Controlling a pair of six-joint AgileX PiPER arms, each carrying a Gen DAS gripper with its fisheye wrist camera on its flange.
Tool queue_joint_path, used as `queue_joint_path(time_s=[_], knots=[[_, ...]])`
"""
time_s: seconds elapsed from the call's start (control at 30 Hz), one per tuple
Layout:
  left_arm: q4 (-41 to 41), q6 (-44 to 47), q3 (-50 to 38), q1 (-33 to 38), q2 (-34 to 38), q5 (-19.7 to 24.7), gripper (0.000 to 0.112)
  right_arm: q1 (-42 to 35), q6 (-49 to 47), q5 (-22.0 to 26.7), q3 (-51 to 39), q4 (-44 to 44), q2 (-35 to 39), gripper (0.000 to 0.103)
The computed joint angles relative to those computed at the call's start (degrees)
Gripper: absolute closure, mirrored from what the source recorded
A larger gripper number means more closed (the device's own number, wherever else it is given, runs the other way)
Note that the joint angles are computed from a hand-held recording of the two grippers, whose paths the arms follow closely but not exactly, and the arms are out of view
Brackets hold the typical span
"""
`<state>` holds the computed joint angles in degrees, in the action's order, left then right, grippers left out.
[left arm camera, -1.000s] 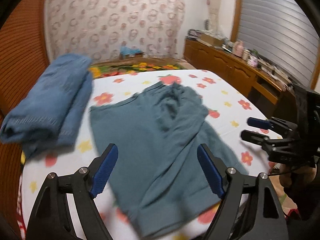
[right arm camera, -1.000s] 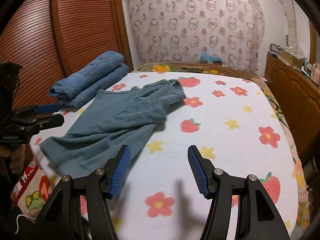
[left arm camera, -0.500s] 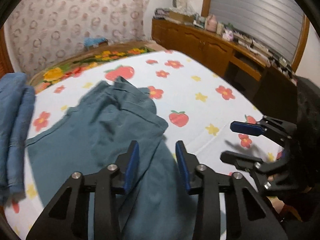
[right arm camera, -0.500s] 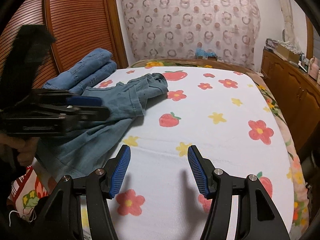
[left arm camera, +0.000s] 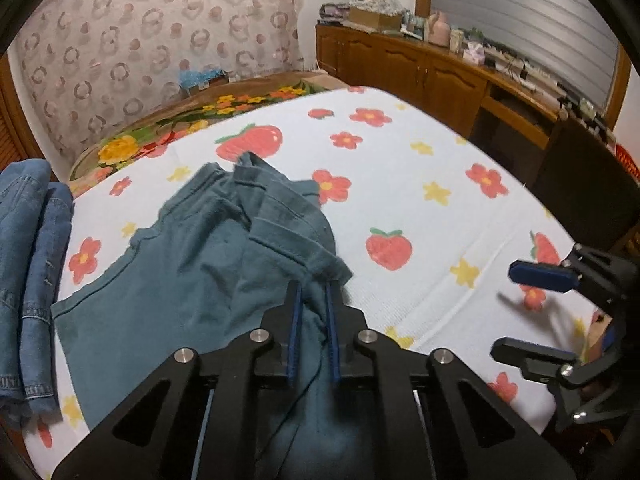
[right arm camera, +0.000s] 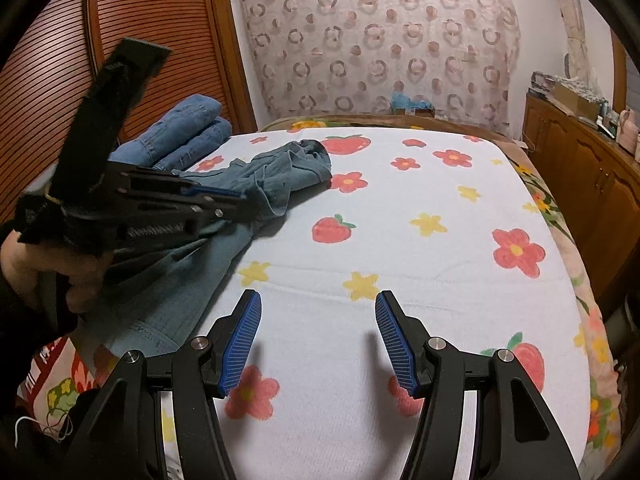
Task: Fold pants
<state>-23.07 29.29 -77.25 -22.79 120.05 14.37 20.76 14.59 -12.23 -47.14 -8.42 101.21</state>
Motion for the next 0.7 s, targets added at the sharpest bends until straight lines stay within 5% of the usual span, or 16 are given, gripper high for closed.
queue_joint_path(time_s=[0.13, 0.4, 0.7], knots=[[-10.96, 10.96, 2.45, 2.19, -2.51, -0.52, 0.104, 0.47, 0.79, 0.11, -0.53, -1.04, 0.3, 0.042], [-20.57, 20.27, 3.26, 7.2, -5.17, 0.01, 0.11, 2.64, -4.62, 1.86, -3.18, 4.01, 1.47, 0.042], [-17.76, 16.88, -0.81, 14.63, -5.26, 1.24, 0.11, 3.62, -6.61, 3.47, -6.6, 5.16, 2.52, 0.042]])
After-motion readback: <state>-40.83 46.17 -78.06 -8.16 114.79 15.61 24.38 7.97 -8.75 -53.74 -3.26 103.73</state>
